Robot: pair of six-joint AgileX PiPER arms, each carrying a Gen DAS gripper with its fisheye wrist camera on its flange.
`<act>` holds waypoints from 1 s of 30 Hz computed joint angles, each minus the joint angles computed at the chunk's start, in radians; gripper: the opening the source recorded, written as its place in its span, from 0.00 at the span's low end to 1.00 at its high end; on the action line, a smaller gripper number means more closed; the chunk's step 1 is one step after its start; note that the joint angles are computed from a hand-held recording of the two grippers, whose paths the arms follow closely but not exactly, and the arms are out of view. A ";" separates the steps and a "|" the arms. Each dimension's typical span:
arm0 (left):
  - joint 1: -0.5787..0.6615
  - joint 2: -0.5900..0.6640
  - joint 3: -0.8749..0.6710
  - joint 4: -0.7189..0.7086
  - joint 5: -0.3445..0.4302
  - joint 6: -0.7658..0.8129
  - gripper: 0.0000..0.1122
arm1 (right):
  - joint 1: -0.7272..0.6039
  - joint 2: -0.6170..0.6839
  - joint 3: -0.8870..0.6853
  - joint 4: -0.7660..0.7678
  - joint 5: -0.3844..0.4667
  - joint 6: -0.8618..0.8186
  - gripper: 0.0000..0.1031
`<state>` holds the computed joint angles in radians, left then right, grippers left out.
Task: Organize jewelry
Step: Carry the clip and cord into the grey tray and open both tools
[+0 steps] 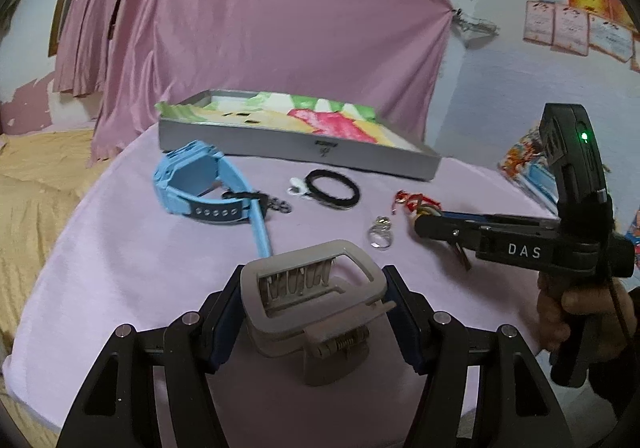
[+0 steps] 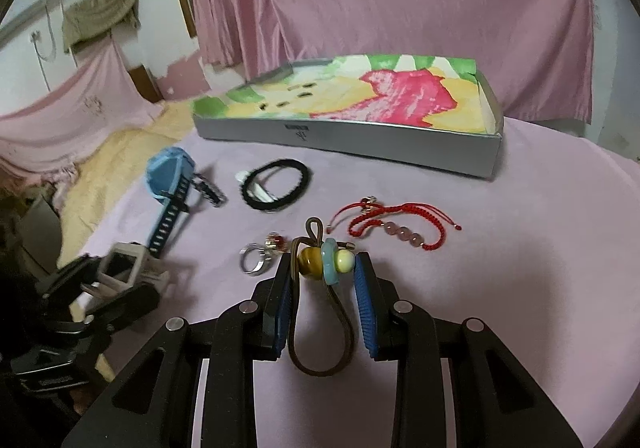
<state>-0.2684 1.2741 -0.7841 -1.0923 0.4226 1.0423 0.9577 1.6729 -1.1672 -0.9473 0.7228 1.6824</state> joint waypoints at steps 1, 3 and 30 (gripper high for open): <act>0.001 -0.002 0.004 -0.038 0.002 0.038 0.52 | 0.014 -0.008 0.016 -0.036 0.000 0.046 0.25; 0.000 -0.002 0.004 -0.085 0.007 0.083 0.52 | 0.034 -0.024 0.048 -0.108 -0.002 0.135 0.25; 0.130 0.636 -1.040 0.388 0.409 -0.518 0.53 | -0.327 0.260 -0.534 0.317 -0.130 -0.561 0.25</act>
<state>-0.1382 1.9103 -1.8242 -0.7041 0.8316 0.5245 0.6305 1.9327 -1.7008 -0.6301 0.5931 1.1212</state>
